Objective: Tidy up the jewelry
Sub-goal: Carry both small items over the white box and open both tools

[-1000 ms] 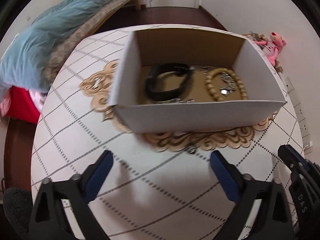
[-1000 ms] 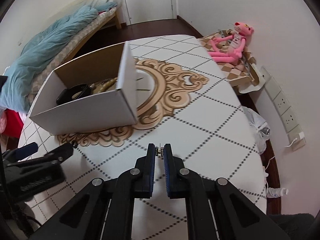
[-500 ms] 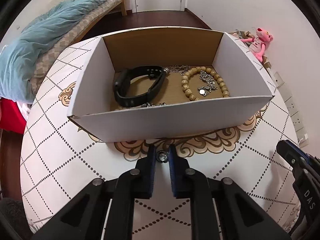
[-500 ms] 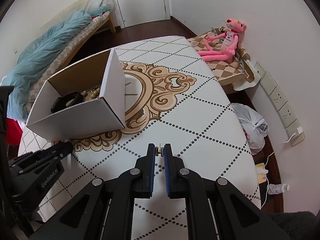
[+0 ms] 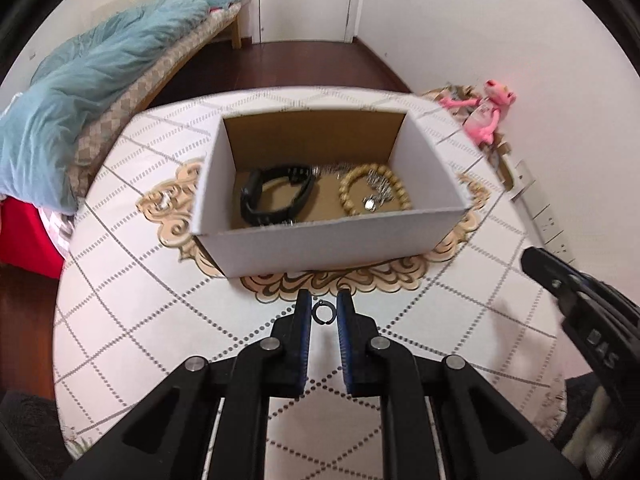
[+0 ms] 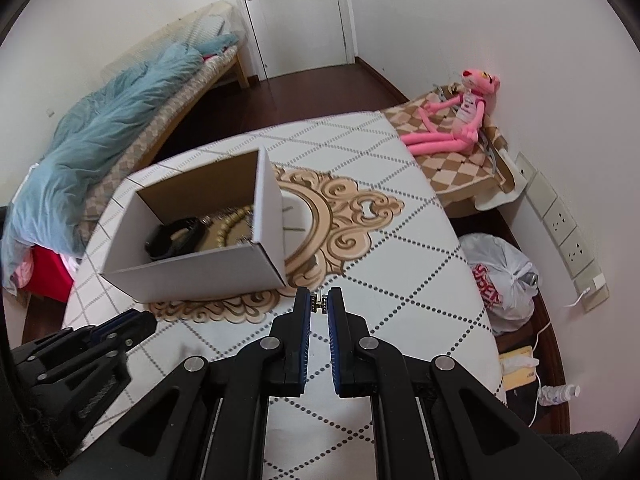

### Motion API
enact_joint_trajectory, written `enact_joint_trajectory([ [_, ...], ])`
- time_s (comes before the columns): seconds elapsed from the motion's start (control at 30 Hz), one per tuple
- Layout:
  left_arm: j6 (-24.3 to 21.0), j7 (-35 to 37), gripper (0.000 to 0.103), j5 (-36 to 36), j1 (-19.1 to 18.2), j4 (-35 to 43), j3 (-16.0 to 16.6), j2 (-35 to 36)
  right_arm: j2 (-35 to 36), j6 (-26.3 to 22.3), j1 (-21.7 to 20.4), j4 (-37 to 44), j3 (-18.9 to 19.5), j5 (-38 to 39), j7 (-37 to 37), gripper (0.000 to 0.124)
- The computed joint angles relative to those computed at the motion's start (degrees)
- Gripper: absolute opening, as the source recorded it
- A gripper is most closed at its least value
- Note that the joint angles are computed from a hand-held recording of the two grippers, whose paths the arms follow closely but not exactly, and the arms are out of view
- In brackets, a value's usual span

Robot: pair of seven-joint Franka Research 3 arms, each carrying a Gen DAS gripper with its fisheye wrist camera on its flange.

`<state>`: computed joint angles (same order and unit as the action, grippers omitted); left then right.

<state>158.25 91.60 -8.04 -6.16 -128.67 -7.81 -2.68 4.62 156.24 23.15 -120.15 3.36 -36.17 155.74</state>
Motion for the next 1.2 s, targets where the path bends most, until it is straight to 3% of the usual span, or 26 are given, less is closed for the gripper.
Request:
enact_joint_trajectory([
  [0.23,-4.0,8.7,0.010,-10.6,-0.9,4.4,2.2,-1.9,-0.8,2.8,-0.9,1.4,0.7,5.1,-4.4,0.009],
  [0.37,-10.7,12.9,0.010,-16.8,0.7,12.6,2.3,2.5,2.9,3.7,-1.5,6.4,1.3,14.7,-14.5,0.009],
  [0.47,-13.6,11.6,0.010,-14.3,2.6,18.6,1.3,7.1,7.8,2.1,-2.3,12.8,2.0,24.8,-25.0,0.009],
  [0.6,-19.2,9.2,0.010,-10.6,5.0,26.7,-0.2,13.7,15.4,-4.0,-3.6,23.4,3.4,35.2,-35.8,0.009],
  [0.7,-23.9,7.5,0.010,-8.4,6.4,32.7,-1.2,18.3,21.7,-12.4,-4.4,33.4,4.2,41.0,-42.5,0.009],
  [0.87,-28.4,2.8,0.012,-4.9,7.6,39.0,-1.9,22.5,28.0,-23.5,-2.7,44.8,1.7,44.2,-45.6,0.010],
  [0.93,-28.2,1.6,0.013,-3.7,7.8,39.3,-1.9,22.4,28.5,-24.4,-2.1,45.9,0.8,44.8,-45.8,0.010],
  [0.97,-27.9,1.2,0.018,-2.9,7.8,39.3,-1.9,22.3,28.6,-24.8,-1.9,46.2,0.4,45.0,-45.7,0.012],
  [1.03,-26.6,0.0,0.041,-1.6,7.9,38.1,-1.7,21.3,28.1,-24.7,-1.5,45.8,-0.2,45.0,-45.5,0.023],
  [1.07,-26.0,-0.3,0.061,-1.2,8.0,37.8,-1.7,21.1,27.9,-24.6,-1.4,45.6,-0.4,45.1,-45.5,0.027],
  [1.1,-25.1,-0.7,0.066,-1.0,8.2,37.0,-1.7,20.5,27.9,-24.9,-1.4,45.8,-0.5,45.1,-45.6,0.034],
  [1.2,-23.9,-1.8,0.067,0.2,8.4,35.0,-1.4,19.1,26.9,-25.0,-1.0,44.7,-1.0,44.5,-45.2,0.036],
])
